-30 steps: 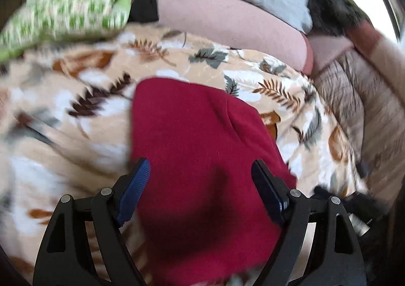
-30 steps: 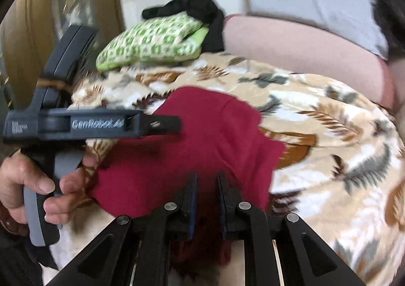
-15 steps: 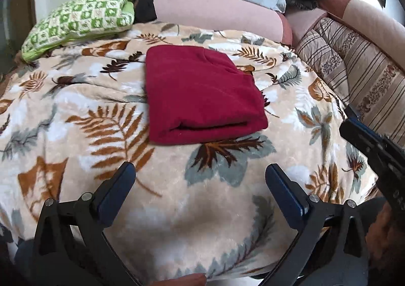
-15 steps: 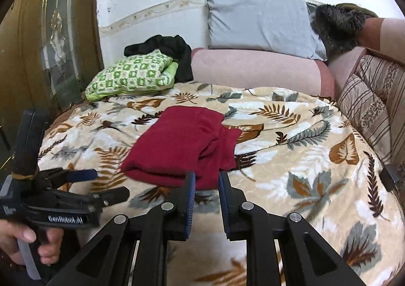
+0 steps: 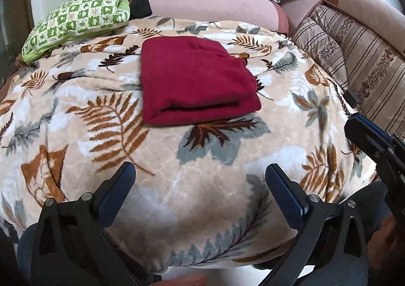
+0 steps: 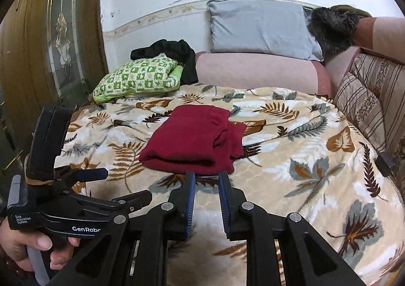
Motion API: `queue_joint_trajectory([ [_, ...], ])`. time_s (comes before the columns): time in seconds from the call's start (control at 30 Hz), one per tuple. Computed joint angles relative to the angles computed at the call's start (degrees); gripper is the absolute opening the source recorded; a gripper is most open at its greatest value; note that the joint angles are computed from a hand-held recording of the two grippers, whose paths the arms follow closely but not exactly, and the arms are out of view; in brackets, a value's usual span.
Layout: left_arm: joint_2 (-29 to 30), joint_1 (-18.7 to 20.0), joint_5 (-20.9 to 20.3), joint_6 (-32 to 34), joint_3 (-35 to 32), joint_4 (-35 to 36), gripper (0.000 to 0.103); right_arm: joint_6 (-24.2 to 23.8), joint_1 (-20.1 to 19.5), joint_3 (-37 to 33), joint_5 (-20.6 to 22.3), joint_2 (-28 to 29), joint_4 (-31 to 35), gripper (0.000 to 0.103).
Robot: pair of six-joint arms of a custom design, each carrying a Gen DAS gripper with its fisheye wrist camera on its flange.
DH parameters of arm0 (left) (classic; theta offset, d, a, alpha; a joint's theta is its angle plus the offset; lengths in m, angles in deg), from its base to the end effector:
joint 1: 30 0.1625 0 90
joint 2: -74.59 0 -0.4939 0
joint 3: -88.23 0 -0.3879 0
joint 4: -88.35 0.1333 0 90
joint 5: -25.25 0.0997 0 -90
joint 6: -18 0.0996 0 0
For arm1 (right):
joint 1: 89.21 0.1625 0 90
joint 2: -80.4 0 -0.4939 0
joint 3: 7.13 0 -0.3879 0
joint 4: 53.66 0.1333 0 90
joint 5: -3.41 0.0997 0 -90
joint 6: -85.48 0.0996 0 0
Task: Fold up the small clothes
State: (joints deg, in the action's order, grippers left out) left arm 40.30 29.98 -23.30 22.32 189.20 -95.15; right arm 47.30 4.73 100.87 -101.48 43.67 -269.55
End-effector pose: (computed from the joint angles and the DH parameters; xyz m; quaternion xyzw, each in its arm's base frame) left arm -0.1698 -0.6922 0.0629 0.1902 0.8935 -0.2880 0.2874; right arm 0.1526 -0.6477 0.1161 0.2611 -0.8436 0.4009 0.2440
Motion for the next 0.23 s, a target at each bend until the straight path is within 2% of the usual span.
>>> queue_joint_trajectory([
  [0.1, -0.01, 0.28, -1.18, 0.17, 0.61, -2.11, 0.103, -0.13, -0.01, -0.19, -0.21, 0.05, 0.32, 0.017],
  [0.23, 0.38, 0.11, -0.50, 0.87, 0.30, -2.40, 0.103, -0.73, 0.22, -0.69, -0.93, 0.55, 0.36, 0.017],
])
